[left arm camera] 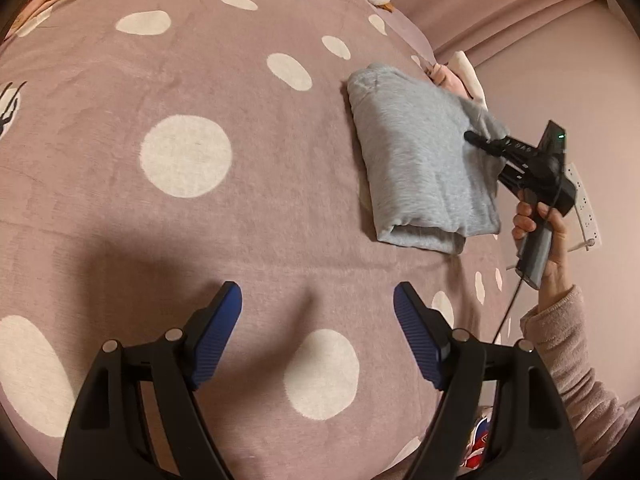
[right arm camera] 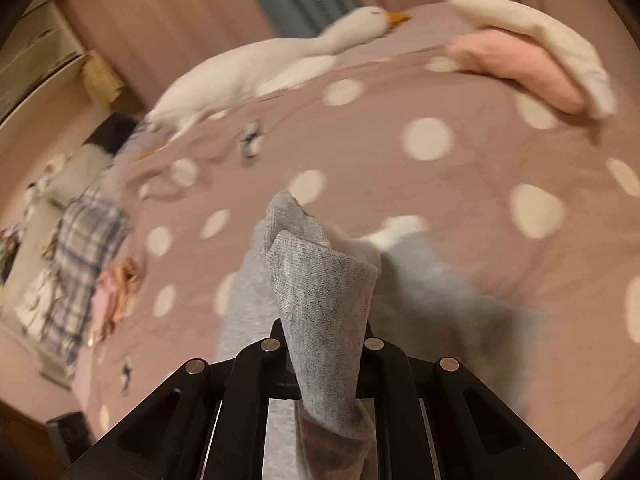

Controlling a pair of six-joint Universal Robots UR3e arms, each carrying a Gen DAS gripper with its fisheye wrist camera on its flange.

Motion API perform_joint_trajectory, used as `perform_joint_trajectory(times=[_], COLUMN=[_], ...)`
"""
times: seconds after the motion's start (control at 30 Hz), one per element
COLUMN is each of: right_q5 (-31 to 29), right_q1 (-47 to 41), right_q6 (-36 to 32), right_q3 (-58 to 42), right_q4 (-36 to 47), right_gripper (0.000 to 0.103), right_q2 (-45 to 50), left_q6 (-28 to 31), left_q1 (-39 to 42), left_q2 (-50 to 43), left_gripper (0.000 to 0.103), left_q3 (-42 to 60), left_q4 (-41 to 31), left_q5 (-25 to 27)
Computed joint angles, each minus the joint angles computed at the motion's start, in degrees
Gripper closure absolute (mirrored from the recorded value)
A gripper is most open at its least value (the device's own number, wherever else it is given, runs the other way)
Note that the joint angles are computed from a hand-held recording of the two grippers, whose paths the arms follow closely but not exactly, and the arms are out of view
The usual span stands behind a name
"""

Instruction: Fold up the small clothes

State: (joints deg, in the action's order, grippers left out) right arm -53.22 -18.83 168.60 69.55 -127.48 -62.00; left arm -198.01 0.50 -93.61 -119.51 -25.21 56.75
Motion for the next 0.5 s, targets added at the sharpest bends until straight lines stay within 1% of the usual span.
perform_joint_trajectory(times=[0.13,0.33,0.4,0.5], right_q5=[-2.64,-2.75,-3.37,-2.57], right_q1=[-0.99,-1.05,-0.86,-1.83], right_q6=[0.61,3.11,3.25,2.14], right_q3=[-0.23,-1.03,-1.46,-2.63], right_q4=[-0.37,-1.78,-1.14,2.24], right_gripper=[0.091,0.09,0.09,0.09], right_q2=[3.02,6.54,6.72,7.02], left_q6=[0.52,0.82,1.23,1.5], left_q1=[-1.01,-3.93,-4.79,-6.08], left_q2=[-0.75,-3.96,-4.83,-6.28], left_gripper=[0.025,0.025,0.025,0.025], left_q3=[1.35,7.73,9.4,11.6], left_q4=[-1.64,-4.83,-5.38,-5.62], left_q5=[0.57,1.69,2.01,2.24])
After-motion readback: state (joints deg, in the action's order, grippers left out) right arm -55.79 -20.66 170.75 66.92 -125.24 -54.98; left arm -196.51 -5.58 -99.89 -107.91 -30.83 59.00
